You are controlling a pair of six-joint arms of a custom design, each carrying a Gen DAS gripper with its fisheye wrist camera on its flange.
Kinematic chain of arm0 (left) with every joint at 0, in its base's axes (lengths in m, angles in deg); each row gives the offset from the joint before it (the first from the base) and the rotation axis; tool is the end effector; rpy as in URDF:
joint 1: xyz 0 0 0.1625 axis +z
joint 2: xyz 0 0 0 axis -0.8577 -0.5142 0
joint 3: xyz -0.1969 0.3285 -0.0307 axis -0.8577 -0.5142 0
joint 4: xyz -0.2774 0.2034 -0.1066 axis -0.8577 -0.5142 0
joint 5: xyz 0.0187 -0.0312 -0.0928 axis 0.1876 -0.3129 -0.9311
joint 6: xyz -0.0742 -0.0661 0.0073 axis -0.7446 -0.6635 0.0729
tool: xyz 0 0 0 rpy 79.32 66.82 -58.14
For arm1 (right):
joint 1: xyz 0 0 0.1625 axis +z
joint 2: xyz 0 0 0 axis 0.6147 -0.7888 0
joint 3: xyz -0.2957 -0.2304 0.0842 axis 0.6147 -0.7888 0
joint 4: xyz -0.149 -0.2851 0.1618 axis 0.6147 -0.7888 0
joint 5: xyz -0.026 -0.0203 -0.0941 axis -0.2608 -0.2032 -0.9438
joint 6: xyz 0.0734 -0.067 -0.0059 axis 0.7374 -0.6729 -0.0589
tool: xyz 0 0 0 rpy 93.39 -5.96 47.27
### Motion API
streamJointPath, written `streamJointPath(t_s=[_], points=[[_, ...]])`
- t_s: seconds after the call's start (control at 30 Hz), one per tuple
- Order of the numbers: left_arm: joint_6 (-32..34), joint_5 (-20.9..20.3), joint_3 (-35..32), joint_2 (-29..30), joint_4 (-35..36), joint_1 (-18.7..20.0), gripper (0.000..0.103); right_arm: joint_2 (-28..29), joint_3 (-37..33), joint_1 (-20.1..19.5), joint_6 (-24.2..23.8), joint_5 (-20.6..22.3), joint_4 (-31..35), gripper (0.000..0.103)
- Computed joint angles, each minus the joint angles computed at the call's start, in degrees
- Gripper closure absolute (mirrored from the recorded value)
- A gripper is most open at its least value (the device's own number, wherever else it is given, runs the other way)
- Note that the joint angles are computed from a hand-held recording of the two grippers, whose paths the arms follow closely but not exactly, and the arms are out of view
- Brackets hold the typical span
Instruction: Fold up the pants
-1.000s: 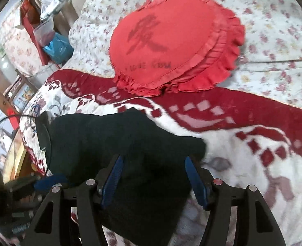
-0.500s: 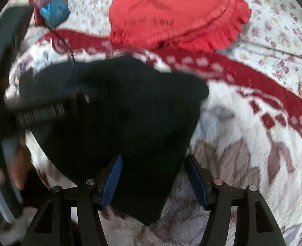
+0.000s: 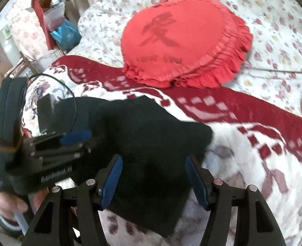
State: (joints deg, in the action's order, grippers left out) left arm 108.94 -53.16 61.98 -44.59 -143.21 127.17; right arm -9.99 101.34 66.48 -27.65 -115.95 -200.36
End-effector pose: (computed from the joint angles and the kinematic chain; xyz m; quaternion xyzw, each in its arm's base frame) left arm -0.0918 -0.7002 0.1506 0.3264 0.9117 -0.1247 0.2161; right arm 0.2308 -0.5989 0.0128 0.0324 -0.9031 0.3403 0.2601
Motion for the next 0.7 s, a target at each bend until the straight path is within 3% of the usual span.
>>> streamJointPath(t_s=[0.3, 0.5, 0.6, 0.7], points=[[-0.20, 2.17, 1.28, -2.15, -1.08, 0.81, 0.062, 6.47, -10.35, -1.42, 0.60, -0.22, 10.58, 0.044], [-0.65, 2.90, 1.40, -2.85, -1.06, 1.13, 0.061, 6.57, -11.41, -0.42, 0.54, -1.11, 12.30, 0.044], [-1.50, 2.87, 1.10, -2.98, -0.63, 1.45, 0.049, 6.12, -11.05, 0.27, 0.09, -1.53, 11.29, 0.044], [-1.88, 2.80, 1.08, -3.20, -0.36, 1.68, 0.048, 6.18, -11.27, 0.62, 0.13, -1.96, 10.82, 0.044]])
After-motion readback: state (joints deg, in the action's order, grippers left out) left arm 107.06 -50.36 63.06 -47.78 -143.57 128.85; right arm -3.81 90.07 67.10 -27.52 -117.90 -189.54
